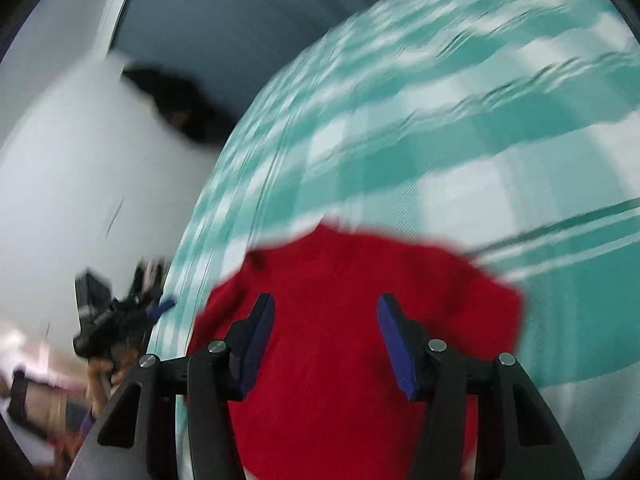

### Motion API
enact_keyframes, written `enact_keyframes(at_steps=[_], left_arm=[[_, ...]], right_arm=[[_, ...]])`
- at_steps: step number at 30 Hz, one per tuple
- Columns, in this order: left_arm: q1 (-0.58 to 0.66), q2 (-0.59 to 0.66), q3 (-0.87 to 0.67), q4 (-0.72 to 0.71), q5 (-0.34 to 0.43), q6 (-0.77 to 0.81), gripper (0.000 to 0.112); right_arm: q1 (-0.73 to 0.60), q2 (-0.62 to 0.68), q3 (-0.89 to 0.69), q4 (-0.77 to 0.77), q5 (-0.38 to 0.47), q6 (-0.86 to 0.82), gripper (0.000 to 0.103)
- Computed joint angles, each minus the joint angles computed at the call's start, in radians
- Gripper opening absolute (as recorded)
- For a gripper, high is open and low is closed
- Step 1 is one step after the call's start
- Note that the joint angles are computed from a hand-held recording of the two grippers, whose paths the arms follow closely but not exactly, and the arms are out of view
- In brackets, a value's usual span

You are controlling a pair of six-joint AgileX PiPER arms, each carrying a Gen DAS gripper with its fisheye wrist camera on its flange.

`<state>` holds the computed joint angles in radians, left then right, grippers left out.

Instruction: Fold small clothes

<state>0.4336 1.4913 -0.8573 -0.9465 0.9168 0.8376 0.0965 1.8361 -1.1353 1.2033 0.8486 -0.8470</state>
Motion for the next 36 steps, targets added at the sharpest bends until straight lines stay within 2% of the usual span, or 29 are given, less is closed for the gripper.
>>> enact_keyframes(at_steps=[1,2,4,5,6,7,8,9,11,12,15,17,18,19,20,21,22,24,25,26,28,29,30,31,33,34,36], left_arm=[[-0.07,0.021,0.002,0.031,-0.001,0.008,0.069],[-0.146,0.048,-0.01,0.088,-0.042,-0.024,0.069],[-0.277,0.134,-0.04,0.255,-0.218,-0.188,0.065],[-0.282,0.173,-0.065,0.287,-0.274,-0.255,0.052],[-0.247,0.216,-0.108,0.28,-0.29,-0.312,0.043],[-0.196,0.237,-0.139,0.233,-0.267,-0.328,0.042],[-0.137,0.251,-0.157,0.171,-0.237,-0.329,0.043],[-0.093,0.244,-0.158,0.148,-0.235,-0.362,0.052],[-0.054,0.171,-0.12,0.18,-0.257,-0.368,0.065],[-0.041,0.13,-0.093,0.189,-0.258,-0.336,0.065],[0.021,-0.051,0.062,0.2,-0.222,-0.203,0.068],[0.136,-0.183,0.199,0.168,-0.136,-0.044,0.074],[0.175,-0.211,0.237,0.175,-0.125,-0.007,0.077],[0.241,-0.262,0.3,0.207,-0.1,0.032,0.077],[0.319,-0.307,0.353,0.249,-0.07,0.071,0.077],[0.372,-0.339,0.405,0.289,-0.062,0.092,0.076],[0.466,-0.369,0.441,0.319,-0.019,0.145,0.076],[0.647,-0.439,0.466,0.326,0.114,0.273,0.077],[0.689,-0.45,0.455,0.317,0.171,0.302,0.077],[0.691,-0.436,0.433,0.294,0.216,0.305,0.078],[0.64,-0.354,0.393,0.184,0.251,0.314,0.084],[0.588,-0.298,0.37,0.119,0.248,0.312,0.094],[0.538,-0.263,0.361,0.085,0.214,0.298,0.096],[0.447,-0.195,0.331,0.037,0.141,0.268,0.096],[0.284,-0.08,0.27,0.012,-0.012,0.171,0.094],[0.218,-0.017,0.234,0.014,-0.066,0.126,0.091],[0.136,0.065,0.191,0.013,-0.118,0.091,0.072]], right_arm=[[0.019,0.025,-0.025,-0.032,0.017,0.018,0.054],[0.045,0.066,-0.07,-0.087,0.022,0.057,0.054],[0.103,0.126,-0.139,-0.225,-0.055,0.183,0.054],[0.118,0.144,-0.161,-0.275,-0.1,0.241,0.051],[0.123,0.141,-0.163,-0.306,-0.158,0.291,0.048],[0.118,0.11,-0.138,-0.3,-0.229,0.313,0.048],[0.112,0.081,-0.119,-0.283,-0.262,0.307,0.048],[0.098,0.034,-0.085,-0.234,-0.279,0.261,0.048],[0.08,-0.055,-0.024,-0.175,-0.254,0.149,0.048],[0.079,-0.107,0.01,-0.195,-0.234,0.119,0.048],[0.088,-0.246,0.157,-0.197,-0.162,-0.02,0.048],[0.086,-0.342,0.305,-0.169,-0.121,-0.128,0.048],[0.078,-0.37,0.383,-0.154,-0.116,-0.186,0.048],[0.082,-0.385,0.458,-0.166,-0.15,-0.21,0.048],[0.093,-0.386,0.526,-0.2,-0.223,-0.194,0.047],[0.075,-0.378,0.576,-0.21,-0.274,-0.196,0.037],[0.027,-0.4,0.632,-0.18,-0.284,-0.223,0.03],[-0.092,-0.543,0.721,-0.185,-0.235,-0.171,0.032],[-0.123,-0.611,0.742,-0.226,-0.208,-0.12,0.032],[-0.179,-0.711,0.781,-0.234,-0.158,-0.108,0.034],[-0.263,-0.883,0.847,-0.257,-0.07,-0.071,0.048],[-0.293,-0.96,0.881,-0.256,-0.031,-0.062,0.049],[-0.29,-1.043,0.913,-0.265,-0.016,-0.017,0.049],[-0.246,-1.139,0.944,-0.29,-0.021,0.068,0.049],[-0.063,-1.219,0.996,-0.367,-0.128,0.258,0.049],[0.037,-1.198,1.009,-0.368,-0.201,0.311,0.049],[0.229,-1.179,1.035,-0.468,-0.332,0.504,0.05]])
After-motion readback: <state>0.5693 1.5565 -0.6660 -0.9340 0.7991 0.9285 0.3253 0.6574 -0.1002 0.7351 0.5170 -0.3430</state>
